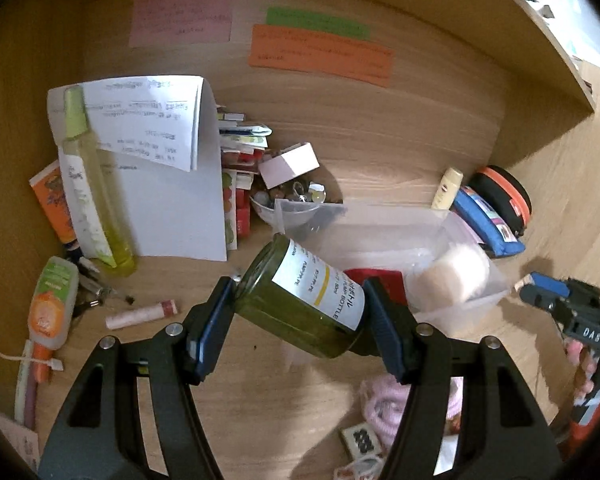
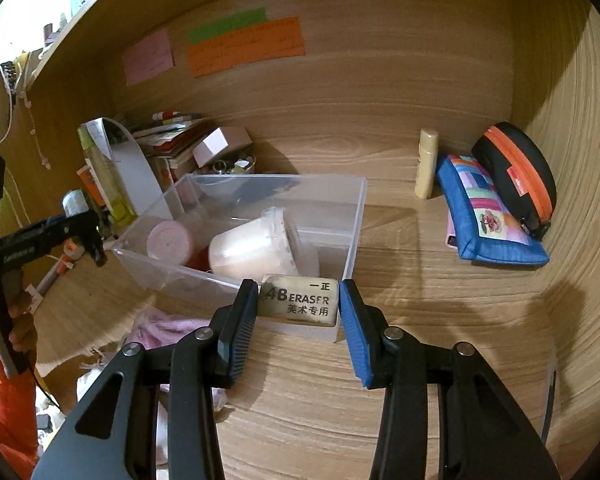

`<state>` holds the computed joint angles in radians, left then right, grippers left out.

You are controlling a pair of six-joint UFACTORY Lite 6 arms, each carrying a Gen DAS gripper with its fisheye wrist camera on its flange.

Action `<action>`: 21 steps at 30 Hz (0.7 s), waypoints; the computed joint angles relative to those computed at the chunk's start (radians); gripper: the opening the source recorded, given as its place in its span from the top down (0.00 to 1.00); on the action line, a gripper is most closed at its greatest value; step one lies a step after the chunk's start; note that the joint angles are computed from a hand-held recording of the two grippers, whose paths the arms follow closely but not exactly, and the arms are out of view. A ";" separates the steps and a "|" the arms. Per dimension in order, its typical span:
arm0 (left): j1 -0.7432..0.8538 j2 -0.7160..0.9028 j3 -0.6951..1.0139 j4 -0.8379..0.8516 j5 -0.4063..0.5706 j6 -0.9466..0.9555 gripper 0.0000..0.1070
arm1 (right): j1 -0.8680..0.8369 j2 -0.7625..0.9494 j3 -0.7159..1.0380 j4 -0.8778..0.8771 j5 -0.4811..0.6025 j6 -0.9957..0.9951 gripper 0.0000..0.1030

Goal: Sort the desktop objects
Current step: 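Carry the eraser and green bottle into the clear box and release both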

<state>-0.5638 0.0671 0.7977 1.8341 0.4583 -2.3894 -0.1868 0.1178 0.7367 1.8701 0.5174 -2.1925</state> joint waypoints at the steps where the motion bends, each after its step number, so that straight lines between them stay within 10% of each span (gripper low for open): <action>1: 0.010 0.019 0.022 -0.005 -0.008 0.011 0.40 | 0.002 0.010 0.008 0.000 -0.004 0.003 0.63; 21: 0.058 0.289 0.313 -0.149 -0.073 0.203 0.40 | 0.111 0.214 0.213 0.001 -0.101 0.039 0.63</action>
